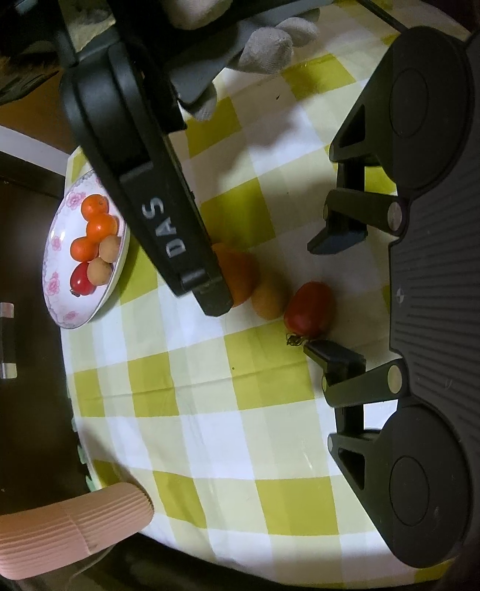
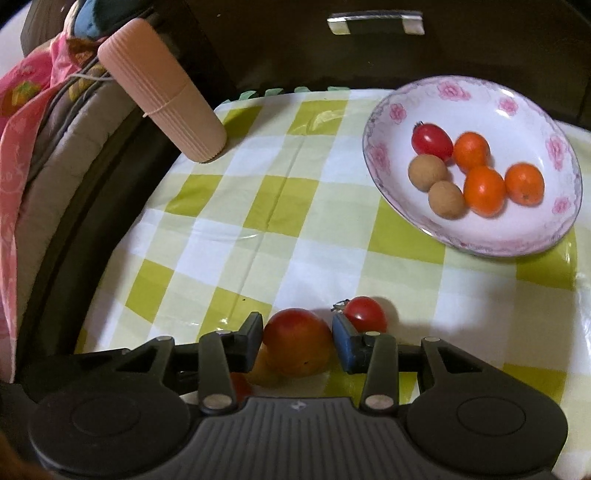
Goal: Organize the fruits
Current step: 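Grasp the red cherry tomato with the left tool while the right tool holds the large tomato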
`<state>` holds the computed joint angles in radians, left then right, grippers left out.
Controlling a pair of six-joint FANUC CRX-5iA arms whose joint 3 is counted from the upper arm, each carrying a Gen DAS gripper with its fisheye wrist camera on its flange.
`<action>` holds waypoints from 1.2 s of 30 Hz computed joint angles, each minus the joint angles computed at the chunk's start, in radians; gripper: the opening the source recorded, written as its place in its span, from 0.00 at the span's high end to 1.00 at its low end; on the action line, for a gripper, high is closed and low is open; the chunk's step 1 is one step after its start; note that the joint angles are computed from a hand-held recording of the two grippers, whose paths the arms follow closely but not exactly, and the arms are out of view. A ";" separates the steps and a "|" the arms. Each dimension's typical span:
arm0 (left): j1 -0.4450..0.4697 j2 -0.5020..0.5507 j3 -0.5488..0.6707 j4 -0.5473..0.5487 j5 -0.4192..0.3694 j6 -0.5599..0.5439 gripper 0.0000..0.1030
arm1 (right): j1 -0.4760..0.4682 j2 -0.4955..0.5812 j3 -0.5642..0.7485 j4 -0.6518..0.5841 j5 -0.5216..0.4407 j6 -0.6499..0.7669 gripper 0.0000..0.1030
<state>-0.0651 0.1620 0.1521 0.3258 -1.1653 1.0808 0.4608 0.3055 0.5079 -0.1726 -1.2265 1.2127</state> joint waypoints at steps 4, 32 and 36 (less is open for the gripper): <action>-0.003 0.001 -0.001 -0.001 0.003 -0.005 0.36 | -0.012 0.000 0.011 -0.027 -0.027 0.030 0.63; -0.015 -0.038 -0.015 -0.051 0.060 0.014 0.60 | -0.003 -0.141 -0.154 0.087 0.136 -0.133 0.61; -0.012 -0.035 -0.009 -0.036 0.062 0.022 0.59 | -0.011 -0.157 -0.170 0.099 0.159 -0.154 0.61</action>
<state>-0.0772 0.1272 0.1426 0.2898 -1.1032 1.1025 0.4501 0.1484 0.3380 -0.0740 -1.0676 1.0590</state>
